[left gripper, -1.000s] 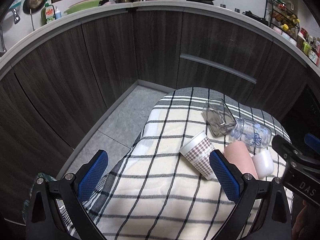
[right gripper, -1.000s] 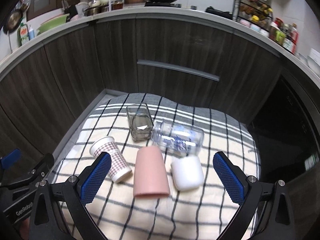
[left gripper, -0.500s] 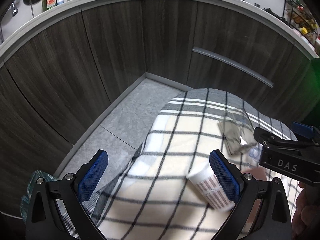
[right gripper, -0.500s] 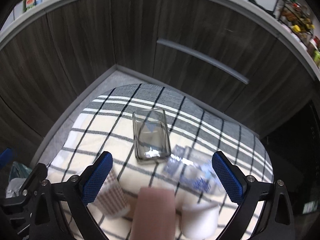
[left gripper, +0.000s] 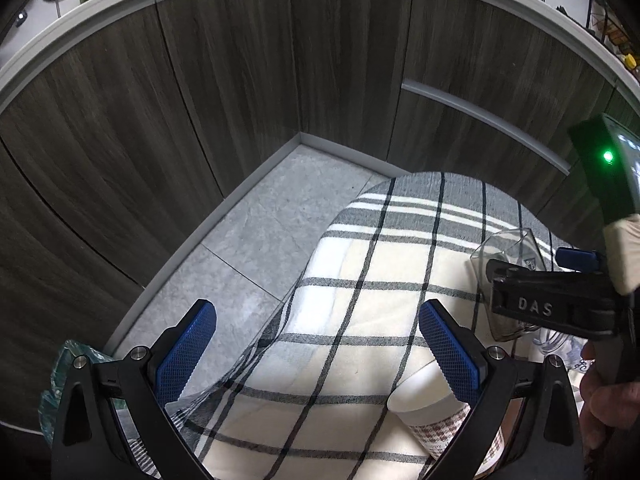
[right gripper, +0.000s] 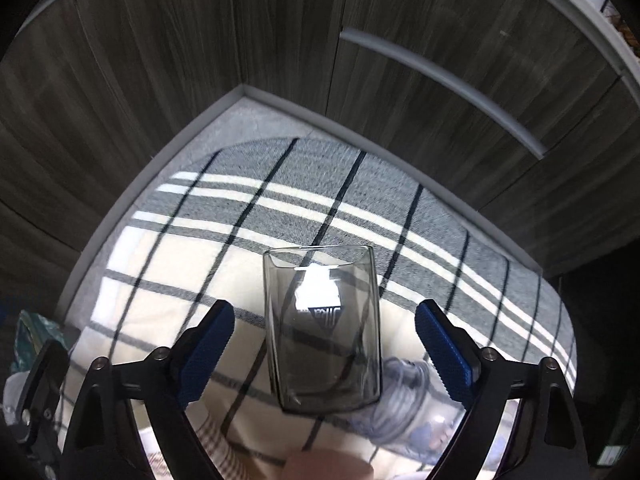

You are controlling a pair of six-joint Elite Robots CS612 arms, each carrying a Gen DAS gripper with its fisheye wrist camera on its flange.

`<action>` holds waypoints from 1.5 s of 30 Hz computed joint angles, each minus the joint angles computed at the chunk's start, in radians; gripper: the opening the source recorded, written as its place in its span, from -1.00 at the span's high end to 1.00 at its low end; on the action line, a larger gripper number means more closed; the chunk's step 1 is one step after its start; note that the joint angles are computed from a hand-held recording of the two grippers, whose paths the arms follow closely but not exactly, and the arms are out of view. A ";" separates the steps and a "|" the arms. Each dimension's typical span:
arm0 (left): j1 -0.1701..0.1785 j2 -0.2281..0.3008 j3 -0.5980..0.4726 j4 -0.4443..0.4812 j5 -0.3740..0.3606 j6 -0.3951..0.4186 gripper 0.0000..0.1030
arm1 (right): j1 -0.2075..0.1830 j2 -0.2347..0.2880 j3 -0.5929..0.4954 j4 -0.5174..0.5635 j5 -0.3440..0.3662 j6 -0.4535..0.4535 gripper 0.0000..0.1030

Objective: Flip cup upside down
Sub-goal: 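Lift the glass tumbler with the right gripper and turn it upright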

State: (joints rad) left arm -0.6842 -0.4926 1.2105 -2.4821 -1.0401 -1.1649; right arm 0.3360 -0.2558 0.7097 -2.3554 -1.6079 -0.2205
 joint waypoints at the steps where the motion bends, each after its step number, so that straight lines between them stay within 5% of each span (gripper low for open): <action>1: 0.001 0.003 -0.002 -0.001 -0.004 0.001 -1.00 | 0.000 0.011 -0.020 0.023 -0.001 0.000 -0.71; 7: 0.004 0.010 -0.009 0.003 -0.022 0.006 -1.00 | 0.000 0.055 -0.092 0.110 -0.003 0.003 -0.35; 18: 0.002 -0.005 0.008 -0.004 -0.012 -0.003 -1.00 | -0.006 0.018 -0.031 0.017 0.026 0.059 -0.31; 29: -0.031 -0.106 0.140 -0.094 0.066 -0.020 -1.00 | -0.002 -0.170 0.252 -0.173 0.042 0.103 -0.31; 40: -0.105 -0.210 0.316 -0.191 0.117 0.008 -1.00 | -0.016 -0.393 0.634 -0.310 0.092 0.225 -0.31; 45: -0.144 -0.230 0.378 -0.246 0.124 0.054 -1.00 | -0.028 -0.449 0.774 -0.320 0.125 0.286 -0.31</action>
